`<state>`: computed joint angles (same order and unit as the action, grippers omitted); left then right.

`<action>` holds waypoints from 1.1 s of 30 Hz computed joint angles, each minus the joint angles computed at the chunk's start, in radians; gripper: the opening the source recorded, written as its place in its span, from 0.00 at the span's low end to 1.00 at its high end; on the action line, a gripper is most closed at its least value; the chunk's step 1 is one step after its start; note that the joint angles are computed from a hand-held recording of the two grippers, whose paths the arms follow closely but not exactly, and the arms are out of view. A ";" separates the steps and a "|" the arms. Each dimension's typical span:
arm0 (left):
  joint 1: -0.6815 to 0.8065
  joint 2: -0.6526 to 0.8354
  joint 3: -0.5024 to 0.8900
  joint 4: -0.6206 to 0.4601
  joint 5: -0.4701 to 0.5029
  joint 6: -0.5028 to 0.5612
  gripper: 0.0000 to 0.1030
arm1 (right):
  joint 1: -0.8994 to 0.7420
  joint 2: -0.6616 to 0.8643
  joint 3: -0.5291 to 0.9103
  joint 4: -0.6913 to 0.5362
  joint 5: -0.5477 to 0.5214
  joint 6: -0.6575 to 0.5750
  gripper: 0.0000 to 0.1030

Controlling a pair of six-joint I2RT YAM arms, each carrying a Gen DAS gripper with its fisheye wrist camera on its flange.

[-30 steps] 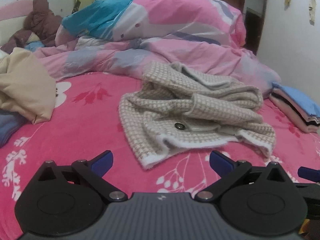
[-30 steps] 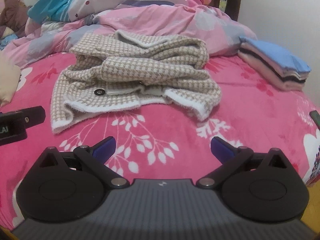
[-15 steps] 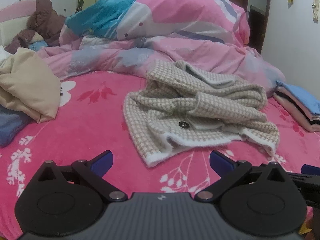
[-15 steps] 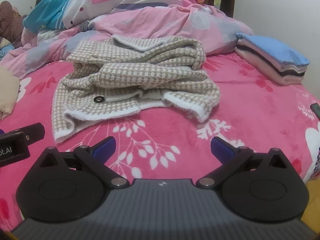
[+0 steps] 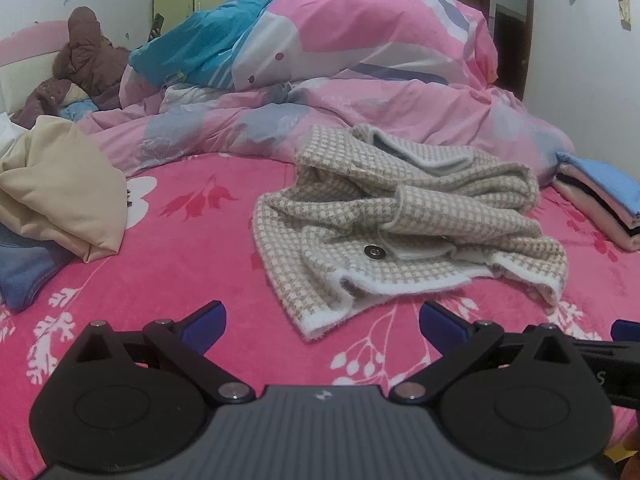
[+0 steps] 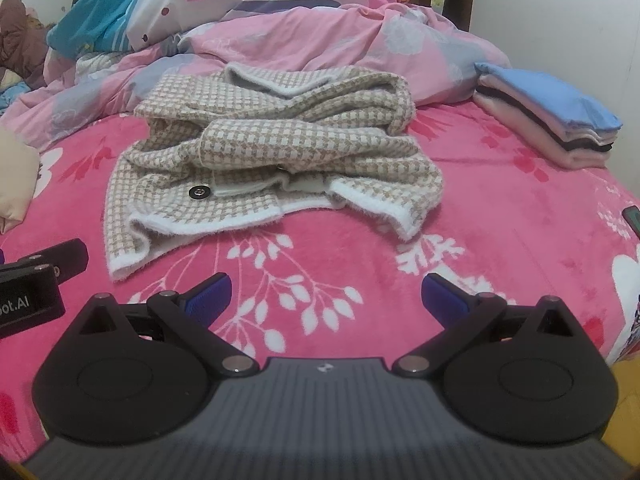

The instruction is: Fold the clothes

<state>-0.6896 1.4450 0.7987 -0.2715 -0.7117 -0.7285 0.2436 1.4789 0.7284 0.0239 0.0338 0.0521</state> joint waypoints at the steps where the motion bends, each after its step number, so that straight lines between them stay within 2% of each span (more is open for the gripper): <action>1: 0.001 0.000 0.000 -0.001 0.000 -0.001 1.00 | -0.003 0.001 0.002 0.000 -0.008 -0.002 0.99; 33: 0.017 0.011 -0.015 0.006 0.003 -0.016 1.00 | 0.002 0.012 0.005 -0.004 -0.032 0.002 0.99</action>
<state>-0.6731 1.4560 0.7837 -0.2652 -0.7088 -0.7447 0.2453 1.4912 0.7330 0.0198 0.0021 0.0540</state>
